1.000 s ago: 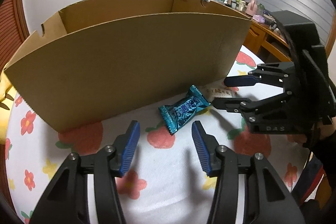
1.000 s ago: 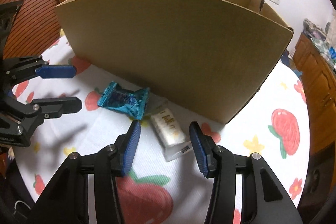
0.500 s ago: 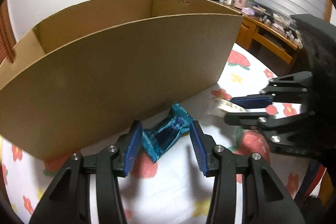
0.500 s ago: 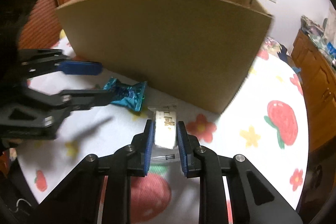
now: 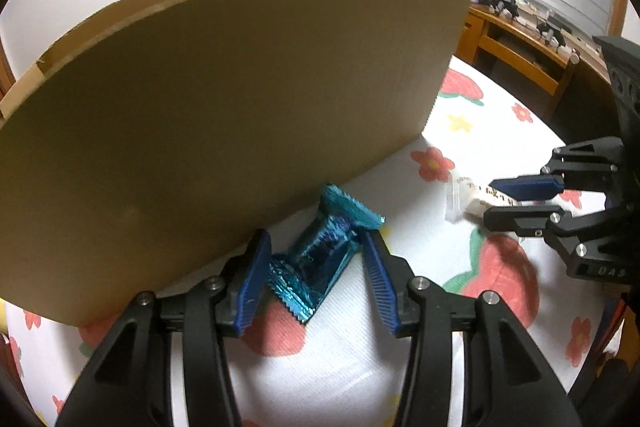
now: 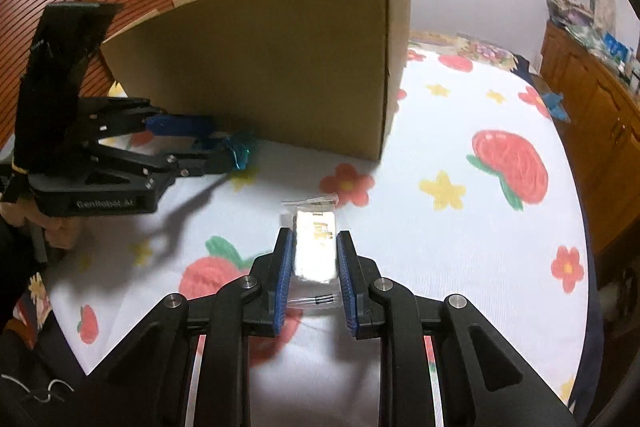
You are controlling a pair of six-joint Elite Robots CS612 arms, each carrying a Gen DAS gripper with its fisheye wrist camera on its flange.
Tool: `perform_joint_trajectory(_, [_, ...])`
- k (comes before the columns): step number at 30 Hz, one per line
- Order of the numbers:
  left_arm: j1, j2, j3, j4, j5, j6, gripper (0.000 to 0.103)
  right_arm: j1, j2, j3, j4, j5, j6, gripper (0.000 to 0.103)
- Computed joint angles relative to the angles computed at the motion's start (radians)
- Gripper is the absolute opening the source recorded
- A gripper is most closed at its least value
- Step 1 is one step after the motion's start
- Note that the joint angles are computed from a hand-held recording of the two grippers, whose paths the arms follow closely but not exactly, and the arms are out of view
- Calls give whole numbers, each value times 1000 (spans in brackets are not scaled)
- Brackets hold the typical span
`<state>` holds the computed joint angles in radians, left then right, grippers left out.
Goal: Organize snacks
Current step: 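Close the left tool on the teal candy while the right grasps the white carton, then lift the teal candy with the left tool while the right lifts the white carton over the box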
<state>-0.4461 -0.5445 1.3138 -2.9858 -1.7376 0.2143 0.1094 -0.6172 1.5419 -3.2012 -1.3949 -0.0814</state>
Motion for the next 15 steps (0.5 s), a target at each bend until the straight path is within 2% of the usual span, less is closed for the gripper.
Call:
perform_joint_trajectory(5, [-1, 8, -7, 2, -4, -16, 47, -3, -1, 9, -14, 4, 11, 21])
perform_joint_trajectory(10, [-1, 5, -4, -6, -11, -40, 31, 1, -5, 8, -12, -1, 18, 21])
perform_joint_trajectory(15, [4, -9, 26, -31, -26, -75, 28, 1, -11, 18, -27, -5, 17, 21])
